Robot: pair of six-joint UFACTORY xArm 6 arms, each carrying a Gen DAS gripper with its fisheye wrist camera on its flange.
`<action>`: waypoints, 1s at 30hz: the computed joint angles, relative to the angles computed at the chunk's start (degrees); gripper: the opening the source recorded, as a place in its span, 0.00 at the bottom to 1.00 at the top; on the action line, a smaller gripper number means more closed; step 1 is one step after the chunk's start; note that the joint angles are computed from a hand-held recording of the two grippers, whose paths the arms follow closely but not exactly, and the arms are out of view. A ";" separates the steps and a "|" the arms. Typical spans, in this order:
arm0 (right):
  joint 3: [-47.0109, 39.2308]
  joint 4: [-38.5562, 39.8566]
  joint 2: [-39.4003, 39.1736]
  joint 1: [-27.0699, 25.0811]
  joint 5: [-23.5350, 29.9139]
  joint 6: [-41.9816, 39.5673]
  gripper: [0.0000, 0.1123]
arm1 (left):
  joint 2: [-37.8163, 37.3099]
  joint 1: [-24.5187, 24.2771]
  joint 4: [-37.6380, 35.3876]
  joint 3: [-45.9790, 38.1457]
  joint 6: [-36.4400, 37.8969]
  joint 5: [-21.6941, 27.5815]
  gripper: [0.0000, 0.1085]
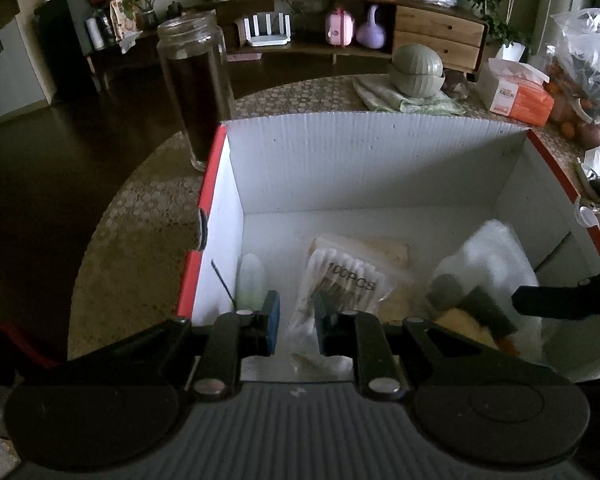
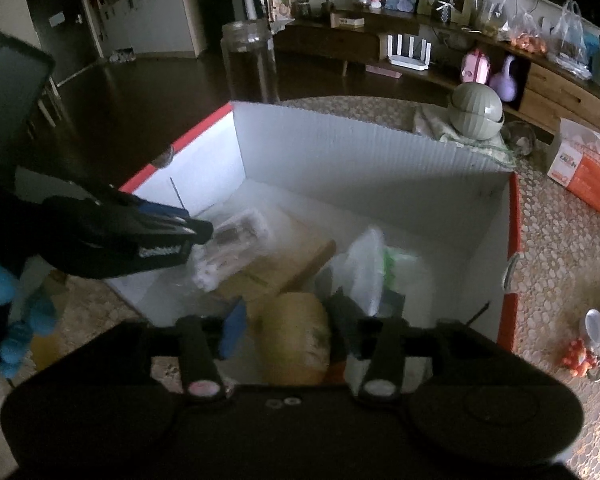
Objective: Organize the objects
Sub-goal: 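Carry tube and tan toy into the red box and open both tools, then withdraw both tools from the box back toward the table items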
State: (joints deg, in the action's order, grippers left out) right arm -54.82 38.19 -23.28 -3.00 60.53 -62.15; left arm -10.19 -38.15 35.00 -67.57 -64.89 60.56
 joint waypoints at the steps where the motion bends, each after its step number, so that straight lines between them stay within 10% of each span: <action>1: -0.11 0.41 -0.17 -0.28 0.37 -0.39 0.48 | 0.12 -0.18 0.27 -0.27 -0.19 0.27 0.18; 7: -0.91 1.87 -1.26 -2.10 2.33 -1.30 0.49 | -0.98 -2.68 4.71 -0.48 -3.32 0.95 0.71; 30: -5.67 9.24 -4.09 -17.87 16.73 -9.81 0.64 | -1.55 -14.18 12.81 -7.43 -10.09 6.90 0.77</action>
